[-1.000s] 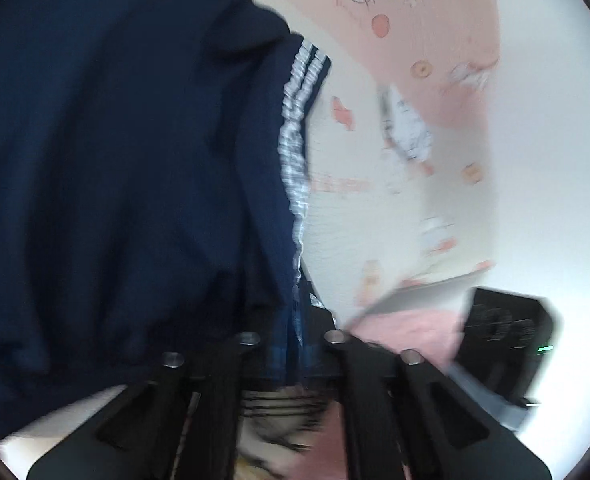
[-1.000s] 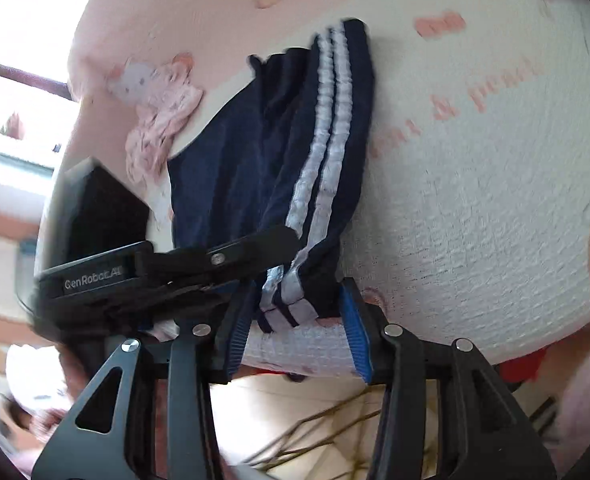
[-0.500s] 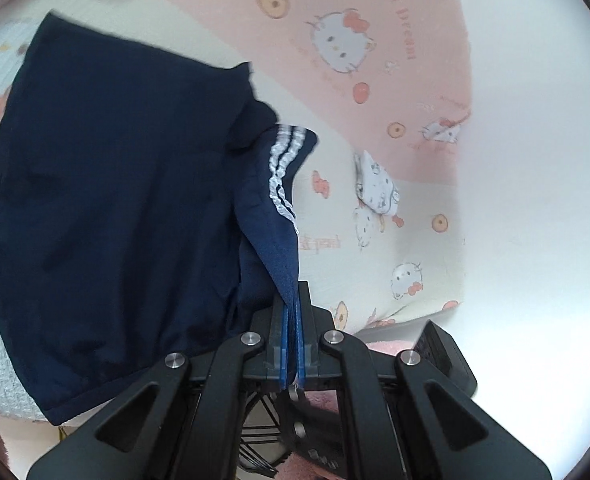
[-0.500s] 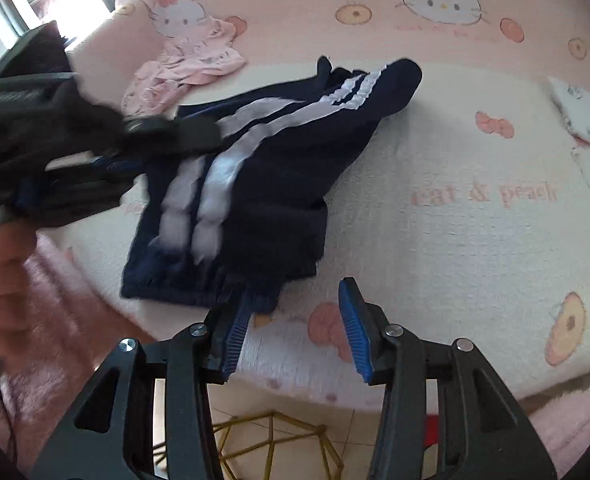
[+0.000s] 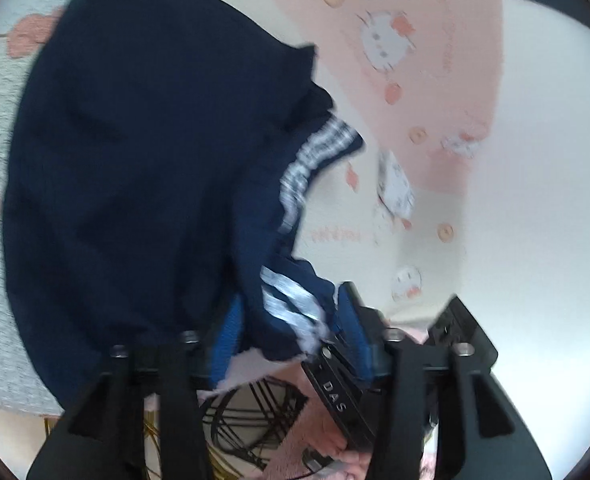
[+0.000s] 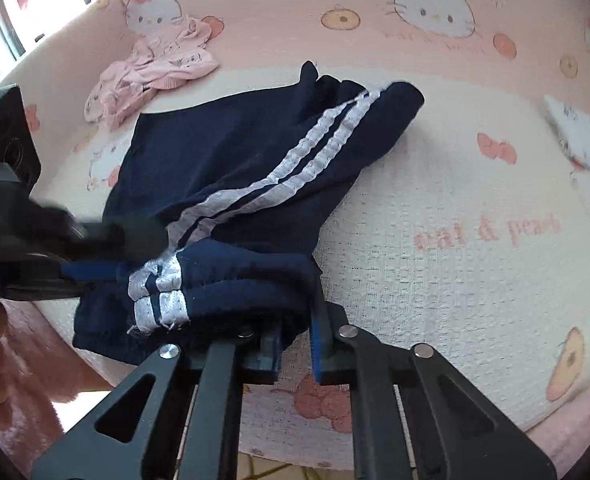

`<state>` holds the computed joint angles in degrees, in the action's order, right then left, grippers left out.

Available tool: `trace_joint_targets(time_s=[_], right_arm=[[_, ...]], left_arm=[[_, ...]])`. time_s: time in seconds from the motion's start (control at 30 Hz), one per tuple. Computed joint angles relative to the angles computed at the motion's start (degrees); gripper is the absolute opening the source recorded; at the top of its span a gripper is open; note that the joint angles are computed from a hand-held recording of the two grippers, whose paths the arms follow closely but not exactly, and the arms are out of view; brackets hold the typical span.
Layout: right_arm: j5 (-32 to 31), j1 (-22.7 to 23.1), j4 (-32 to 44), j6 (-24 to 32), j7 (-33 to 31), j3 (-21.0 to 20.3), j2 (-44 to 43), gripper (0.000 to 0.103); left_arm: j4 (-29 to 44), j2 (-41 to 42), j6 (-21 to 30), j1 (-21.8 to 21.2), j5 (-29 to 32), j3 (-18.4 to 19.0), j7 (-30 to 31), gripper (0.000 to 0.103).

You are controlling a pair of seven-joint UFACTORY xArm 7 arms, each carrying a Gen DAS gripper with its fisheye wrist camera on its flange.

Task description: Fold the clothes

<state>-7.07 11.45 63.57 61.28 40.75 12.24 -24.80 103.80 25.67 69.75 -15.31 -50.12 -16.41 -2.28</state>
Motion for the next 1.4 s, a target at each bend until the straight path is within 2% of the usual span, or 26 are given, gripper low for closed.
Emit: trace_joint_targets(time_s=[0.1, 0.13, 0.17, 0.23, 0.3, 0.37, 0.4, 0.47, 0.63, 0.73, 0.8, 0.87, 0.9, 0.97, 1.03, 1.17, 1.4], right_arm=[[1.1, 0.5, -0.6, -0.1, -0.7, -0.5, -1.8, 0.009], [1.2, 0.4, -0.1, -0.7, -0.8, -0.4, -1.4, 0.009], [0.5, 0.1, 1.2, -1.7, -0.5, 0.1, 0.5, 0.009], [0.2, 0.2, 1.6, -1.6, -0.6, 0.3, 0.8, 0.009], [-0.1, 0.1, 2.5, 1.2, -0.2, 0.6, 1.6, 0.01], [-0.1, 0.1, 3.8, 5.8, 0.2, 0.6, 3.1, 0.02], [0.4, 0.3, 4.0, 6.9, 0.3, 0.3, 3.6, 0.026], [1.4, 0.5, 4.2, 8.1, 0.6, -0.3, 4.4, 0.031], [5.1, 1.6, 3.6, 3.4, -0.4, -1.8, 3.8, 0.032], [7.6, 2.5, 4.0, 3.0, -2.8, -2.6, 3.8, 0.032], [8.0, 2.7, 4.7, 3.7, -4.5, -2.6, 4.2, 0.032], [7.7, 2.7, 4.8, 3.3, -5.2, -2.2, 4.3, 0.032], [7.4, 2.7, 4.6, 2.9, -5.3, -2.0, 4.3, 0.031], [6.4, 2.5, 5.0, 3.1, -4.5, -1.3, 4.7, 0.026], [6.7, 2.5, 4.3, 2.9, -4.0, -1.4, 4.4, 0.025], [6.9, 2.5, 4.3, 2.9, -3.9, -1.5, 4.5, 0.026], [7.0, 2.6, 4.3, 4.2, -4.0, -1.6, 4.5, 0.026]], left_arm=[[0.8, 0.0, 1.1, -1.0, 2.6, 0.2, 0.5, 0.051], [1.1, 0.1, 0.9, -1.7, 4.1, 0.5, -0.1, 0.044], [1.4, 0.3, 0.8, -2.3, 5.4, 0.7, -0.7, 0.026], [1.5, 0.9, 1.2, -2.6, 6.5, 0.8, -1.6, 0.011], [2.4, 0.7, 0.9, -3.4, 9.3, 1.2, -1.8, 0.01], [2.9, -0.1, -0.3, -3.7, 11.4, 1.4, -0.7, 0.008], [2.7, -0.7, -1.1, -3.2, 10.9, 1.3, 0.3, 0.008], [1.9, -1.8, -2.2, -2.3, 10.1, 1.3, 1.4, 0.008], [-1.7, -6.3, -4.1, 0.5, 7.9, 2.5, 3.0, 0.008], [-4.0, -9.0, -4.4, 1.8, 7.2, 3.3, 4.8, 0.008], [-5.4, -9.7, -3.1, 3.0, 4.5, 3.4, 6.5, 0.008], [-4.6, -7.1, -0.3, 3.6, 0.9, 3.1, 5.0, 0.01], [-4.7, -6.7, 0.0, 3.2, 1.8, 3.3, 4.2, 0.013], [-4.3, -5.7, 1.1, 2.3, 4.4, 3.5, 2.7, 0.038], [-3.3, -4.0, 2.8, 2.2, 4.1, 3.0, 2.0, 0.038], [-0.7, -1.7, 3.8, 0.4, 7.8, 2.6, 0.5, 0.038], [1.0, 0.8, 2.8, -0.5, 8.6, 1.6, -0.5, 0.036]])
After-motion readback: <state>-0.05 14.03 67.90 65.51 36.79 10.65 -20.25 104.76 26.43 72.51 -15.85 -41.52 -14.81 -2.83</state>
